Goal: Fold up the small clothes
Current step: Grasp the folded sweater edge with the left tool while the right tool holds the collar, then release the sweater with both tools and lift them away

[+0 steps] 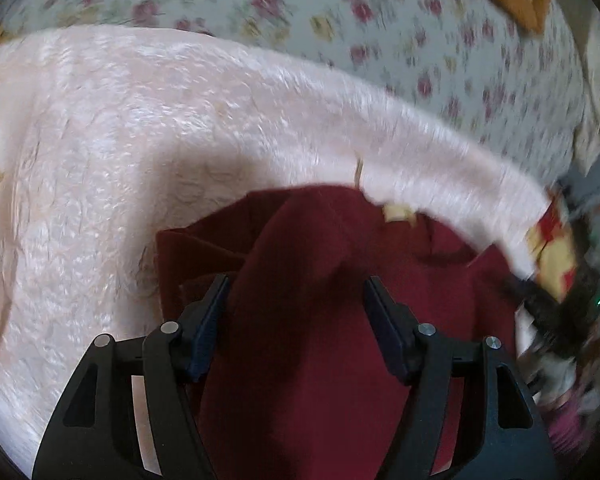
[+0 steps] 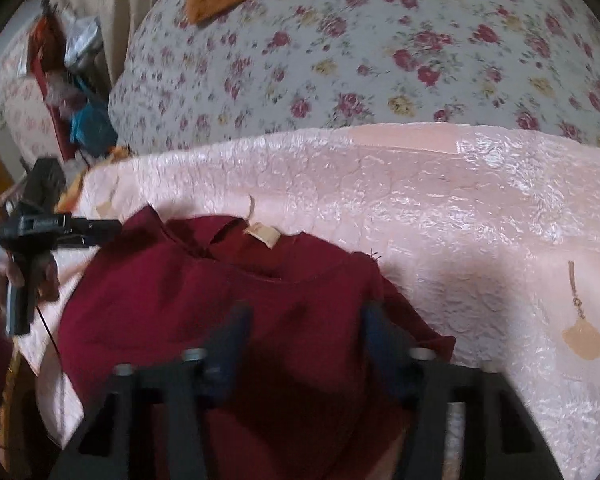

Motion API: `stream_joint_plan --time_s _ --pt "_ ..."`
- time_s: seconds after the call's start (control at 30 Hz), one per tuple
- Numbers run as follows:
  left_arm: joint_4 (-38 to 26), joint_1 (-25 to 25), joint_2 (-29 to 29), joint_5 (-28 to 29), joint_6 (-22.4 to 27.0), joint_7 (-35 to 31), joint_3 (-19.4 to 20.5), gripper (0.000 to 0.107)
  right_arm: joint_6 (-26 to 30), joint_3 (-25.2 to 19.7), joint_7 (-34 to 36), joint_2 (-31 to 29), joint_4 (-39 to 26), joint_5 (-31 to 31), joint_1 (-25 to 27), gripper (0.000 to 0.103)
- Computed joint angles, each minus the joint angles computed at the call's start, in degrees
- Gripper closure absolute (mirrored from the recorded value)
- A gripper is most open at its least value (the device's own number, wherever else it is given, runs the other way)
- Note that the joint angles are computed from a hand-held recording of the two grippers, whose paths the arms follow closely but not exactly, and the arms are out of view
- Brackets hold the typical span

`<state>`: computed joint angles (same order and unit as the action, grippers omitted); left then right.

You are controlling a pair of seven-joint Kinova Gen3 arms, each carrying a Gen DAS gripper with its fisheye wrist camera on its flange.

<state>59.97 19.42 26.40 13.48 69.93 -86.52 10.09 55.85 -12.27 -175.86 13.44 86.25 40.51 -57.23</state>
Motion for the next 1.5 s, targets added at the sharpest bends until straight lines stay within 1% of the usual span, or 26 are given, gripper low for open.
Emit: stream_joint_plan --time_s 0.03,0.07,0.17,0.23,0.27,0.33,0.4,0.47,0.53,0.6,0.63,0.67,0.73,0.8,0.83,0.87,0.9,0.97,1.1,1.2,1.27,1.37,1.4,1.43,1.47,1.5 --pt "-0.9 1.4 0.4 -1.8 0.5 0.3 -0.7 0.087 -0.3 0.1 -0.1 -0.3 0.6 0.0 0.1 0.079" --pt "-1.8 2.1 0.9 -2.6 1.3 0.7 -1.1 0.096 0.0 0.2 -0.9 -0.4 0.9 0.6 -0.1 0.086" --pt "-1.0 1.7 -0.5 -2.8 -1.6 0.8 -0.8 0.099 2.3 0.4 -3.1 -1.2 1.2 4.0 -1.0 0.098" --pt "-0.3 1.7 -1.3 -2.9 -3.9 1.8 -1.1 0.1 4.2 0.3 -4.2 -1.7 0.9 5.9 -1.0 0.098" --pt "-0.5 1.2 -1.3 -2.2 -4.4 2.4 -1.0 0.1 4.6 0.2 -4.7 -1.8 0.9 6.3 -0.6 0.101" --pt "-0.9 1.2 -1.0 -2.5 -4.7 3.3 -1.1 0.1 5.7 0.0 -4.3 -1.5 0.1 6.5 0.3 0.101" --pt "-0.6 1.2 -0.8 -3.0 -5.7 4.2 -1.4 0.1 4.7 -0.1 -4.8 -1.5 0.3 6.4 1.5 0.101" --pt "-0.7 0.6 -0.4 -2.7 -5.3 4.1 -1.1 0.1 3.7 1.3 -5.9 -2.0 1.0 6.5 0.6 0.101" --pt "0.2 0.5 -0.8 -2.8 -5.8 3.7 -0.9 0.1 -0.5 -0.6 -9.2 -3.9 3.6 8.2 2.1 0.101" --pt "1.3 -0.2 -1.5 -2.0 -6.6 3.5 -0.7 0.1 -2.7 -1.0 -9.0 -4.4 4.4 7.8 2.2 0.098" --pt "1.7 -0.4 -1.7 -1.5 -6.8 3.5 -0.5 0.1 -2.3 -2.0 -7.6 -3.9 3.8 7.2 2.8 0.092" --pt "2.2 -0.8 -2.1 -0.9 -7.1 3.3 -0.3 0.1 -1.3 -2.6 -5.2 -2.9 2.6 5.8 3.3 0.072" --pt "3.0 -0.6 -2.9 -1.0 -7.7 3.3 -0.3 0.1 -1.9 -2.0 -2.2 -1.7 1.7 2.5 3.7 0.05" --pt "3.2 0.0 -3.4 -1.9 -7.4 3.3 -0.5 0.1 -4.5 -2.6 1.2 -0.4 1.5 -1.3 5.6 0.051" --pt "3.2 0.1 -3.5 -2.2 -7.3 3.4 -0.6 0.1 -4.5 -2.0 2.8 0.5 1.0 -2.0 5.1 0.067" --pt "3.3 -0.1 -3.7 -2.1 -7.3 3.3 -0.5 0.1 -3.5 -0.7 4.0 1.1 0.2 -1.9 3.5 0.091" --pt "3.3 -0.3 -3.7 -1.9 -7.3 3.2 -0.4 0.1 -2.1 -0.4 4.8 1.7 -0.6 -0.8 2.4 0.097" --pt "3.5 -1.2 -3.9 -0.5 -7.8 3.0 -0.2 0.1 -0.1 0.3 7.2 2.5 -2.2 -0.3 1.2 0.097" --pt "3.5 -0.9 -3.7 -0.7 -9.9 5.1 -0.9 0.1 5.4 2.1 9.2 2.9 -5.1 2.1 -0.7 0.098" --pt "-0.4 0.1 0.1 -2.6 -5.9 6.9 -0.7 0.1 7.7 3.1 8.2 3.3 -6.7 3.5 -0.8 0.098" --pt "-2.1 1.2 2.0 -3.4 -3.6 8.4 -2.0 0.1 10.2 4.4 11.0 6.0 -9.3 2.9 -1.1 0.098" --pt "0.1 -2.9 1.7 1.4 -4.1 6.9 0.1 0.096 8.7 3.7 12.6 8.4 -10.8 -2.3 1.9 0.098" --pt "1.3 -3.9 0.9 2.8 -4.7 6.0 0.3 0.088 8.8 4.3 12.2 8.9 -10.8 -3.3 1.7 0.098" --pt "3.2 -5.2 -0.7 5.1 -5.4 4.2 0.2 0.075 8.3 4.8 11.4 8.6 -10.2 -3.5 1.4 0.098" --pt "4.7 -6.8 -2.0 6.9 -5.9 2.4 1.0 0.067 7.5 5.2 9.9 7.8 -9.2 -3.5 1.1 0.098" --pt "7.2 -9.5 -4.2 9.3 -6.7 0.1 2.5 0.053 6.7 5.5 8.4 6.8 -8.2 -3.0 0.6 0.098"
